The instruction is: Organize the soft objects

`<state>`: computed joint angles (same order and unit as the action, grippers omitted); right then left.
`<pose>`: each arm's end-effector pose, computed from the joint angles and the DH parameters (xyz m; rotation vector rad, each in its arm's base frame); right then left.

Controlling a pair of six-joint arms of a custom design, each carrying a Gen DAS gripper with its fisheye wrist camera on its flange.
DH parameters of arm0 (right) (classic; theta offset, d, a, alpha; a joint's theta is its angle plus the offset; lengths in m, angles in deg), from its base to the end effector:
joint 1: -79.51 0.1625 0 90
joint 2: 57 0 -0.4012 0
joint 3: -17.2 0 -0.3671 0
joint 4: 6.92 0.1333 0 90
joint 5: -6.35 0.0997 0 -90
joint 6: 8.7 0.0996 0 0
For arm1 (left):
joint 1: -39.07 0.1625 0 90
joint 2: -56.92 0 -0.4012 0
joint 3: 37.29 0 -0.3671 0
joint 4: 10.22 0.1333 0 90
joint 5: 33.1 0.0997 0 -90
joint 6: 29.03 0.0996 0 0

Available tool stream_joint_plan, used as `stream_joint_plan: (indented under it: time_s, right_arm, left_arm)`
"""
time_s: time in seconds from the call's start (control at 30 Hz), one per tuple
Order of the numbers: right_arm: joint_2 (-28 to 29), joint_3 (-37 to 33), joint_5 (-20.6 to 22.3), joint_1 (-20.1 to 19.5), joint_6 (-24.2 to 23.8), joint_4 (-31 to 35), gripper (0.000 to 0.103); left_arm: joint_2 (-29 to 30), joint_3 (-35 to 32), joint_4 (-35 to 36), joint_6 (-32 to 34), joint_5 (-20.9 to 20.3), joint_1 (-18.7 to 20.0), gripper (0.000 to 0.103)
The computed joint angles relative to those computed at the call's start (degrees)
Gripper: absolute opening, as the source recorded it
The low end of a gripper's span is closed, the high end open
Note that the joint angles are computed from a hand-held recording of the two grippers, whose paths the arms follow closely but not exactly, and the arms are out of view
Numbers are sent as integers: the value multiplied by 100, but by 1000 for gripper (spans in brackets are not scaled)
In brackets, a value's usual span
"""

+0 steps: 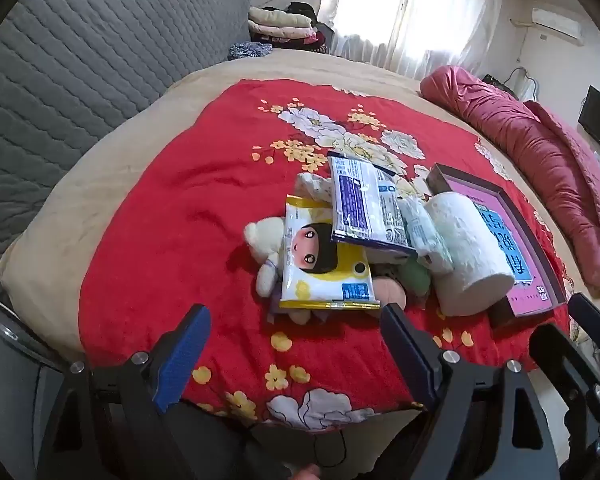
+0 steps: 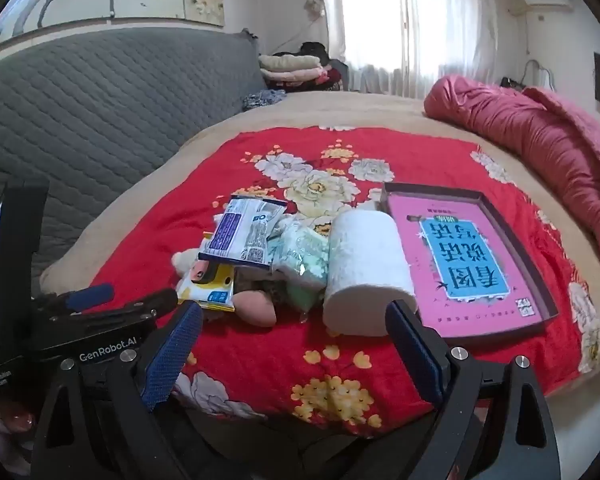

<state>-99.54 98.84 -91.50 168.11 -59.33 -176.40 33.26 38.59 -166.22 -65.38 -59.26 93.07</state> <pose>0.1021 -0.7231 0.1917 1.0254 -2.3958 0.7825 -0.2311 -0.6969 0.0145 -0.1699 2.1680 -1.0089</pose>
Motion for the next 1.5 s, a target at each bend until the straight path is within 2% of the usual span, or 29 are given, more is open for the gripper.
stream_joint_plan:
  time_s: [0.13, 0.2, 0.3, 0.4, 1.5]
  right_arm:
    - [-69, 17, -57, 10, 202, 196, 93]
    - [-45, -246, -59, -3, 408, 550, 93]
    - [-87, -49, -121, -6, 262, 292, 93]
    - [-68, -10, -127, -27, 222, 178, 93]
    - [-119, 21, -117, -23, 149, 134, 93]
  left_arm:
    - [98, -111, -66, 141, 89, -15, 86]
    - [145, 4, -410, 330, 93, -74, 86]
    - [109, 69, -416, 315, 7, -95, 86]
    - [96, -36, -94, 193, -22, -103, 86]
    - [115, -65, -48, 162, -33, -126, 86]
